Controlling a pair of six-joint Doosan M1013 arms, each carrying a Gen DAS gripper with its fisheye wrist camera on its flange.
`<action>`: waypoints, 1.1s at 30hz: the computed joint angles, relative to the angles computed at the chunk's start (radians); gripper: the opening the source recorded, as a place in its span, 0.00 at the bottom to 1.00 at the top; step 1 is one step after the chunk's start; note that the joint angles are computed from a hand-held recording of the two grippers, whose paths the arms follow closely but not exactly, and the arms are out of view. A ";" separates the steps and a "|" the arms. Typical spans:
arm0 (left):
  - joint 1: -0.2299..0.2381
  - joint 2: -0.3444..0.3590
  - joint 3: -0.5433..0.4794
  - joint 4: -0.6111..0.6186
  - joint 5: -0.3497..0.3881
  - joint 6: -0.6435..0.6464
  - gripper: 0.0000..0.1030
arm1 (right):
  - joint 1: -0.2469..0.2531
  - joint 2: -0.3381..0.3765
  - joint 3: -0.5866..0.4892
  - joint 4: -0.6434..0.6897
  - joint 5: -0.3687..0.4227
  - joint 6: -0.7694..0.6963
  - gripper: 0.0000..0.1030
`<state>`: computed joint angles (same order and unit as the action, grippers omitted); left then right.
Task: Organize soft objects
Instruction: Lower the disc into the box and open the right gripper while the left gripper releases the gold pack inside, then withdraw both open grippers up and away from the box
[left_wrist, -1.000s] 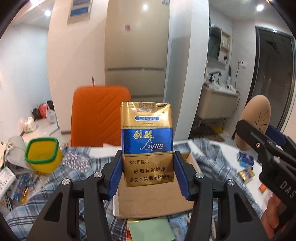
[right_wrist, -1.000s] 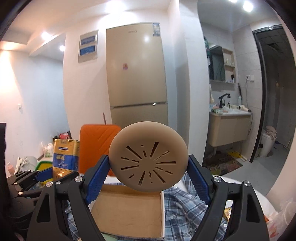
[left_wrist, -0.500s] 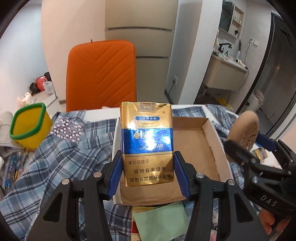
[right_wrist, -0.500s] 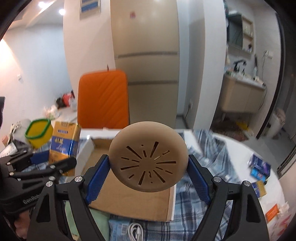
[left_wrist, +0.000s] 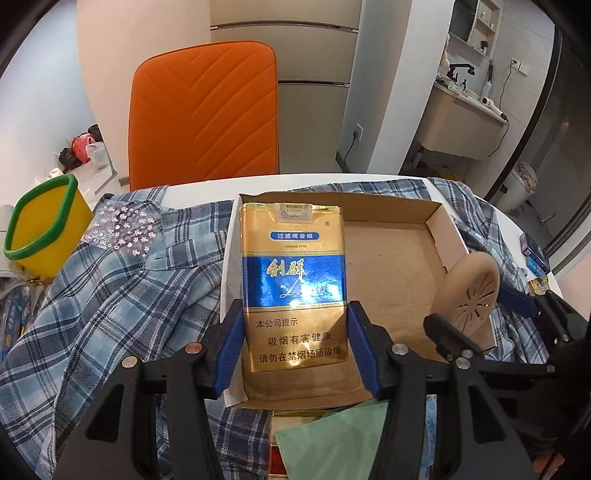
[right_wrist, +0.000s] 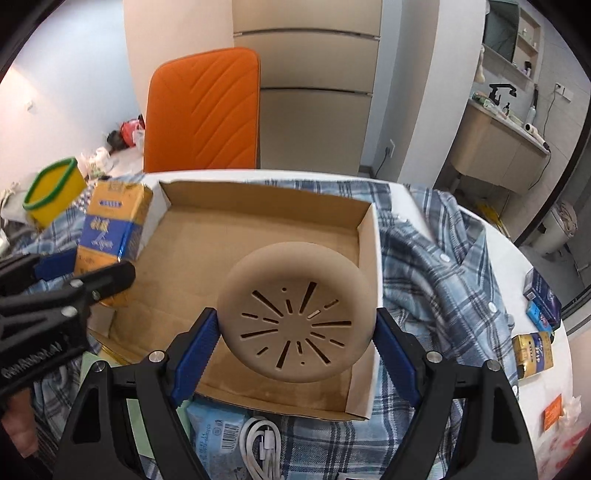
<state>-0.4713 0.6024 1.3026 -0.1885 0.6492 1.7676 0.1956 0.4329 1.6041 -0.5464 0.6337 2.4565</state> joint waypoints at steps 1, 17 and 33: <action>0.000 -0.001 0.001 0.001 -0.004 0.000 0.52 | -0.001 0.000 0.000 0.005 -0.001 -0.009 0.82; 0.004 -0.021 0.030 -0.056 -0.071 0.047 0.84 | -0.013 0.002 0.005 0.112 -0.048 -0.084 0.83; 0.006 -0.074 0.083 -0.091 -0.174 0.078 0.84 | 0.013 -0.051 0.042 -0.128 -0.085 0.106 0.83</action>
<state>-0.4655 0.5281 1.3855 -0.2798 0.4747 1.8459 0.2084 0.3823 1.6461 -0.6741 0.5485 2.5623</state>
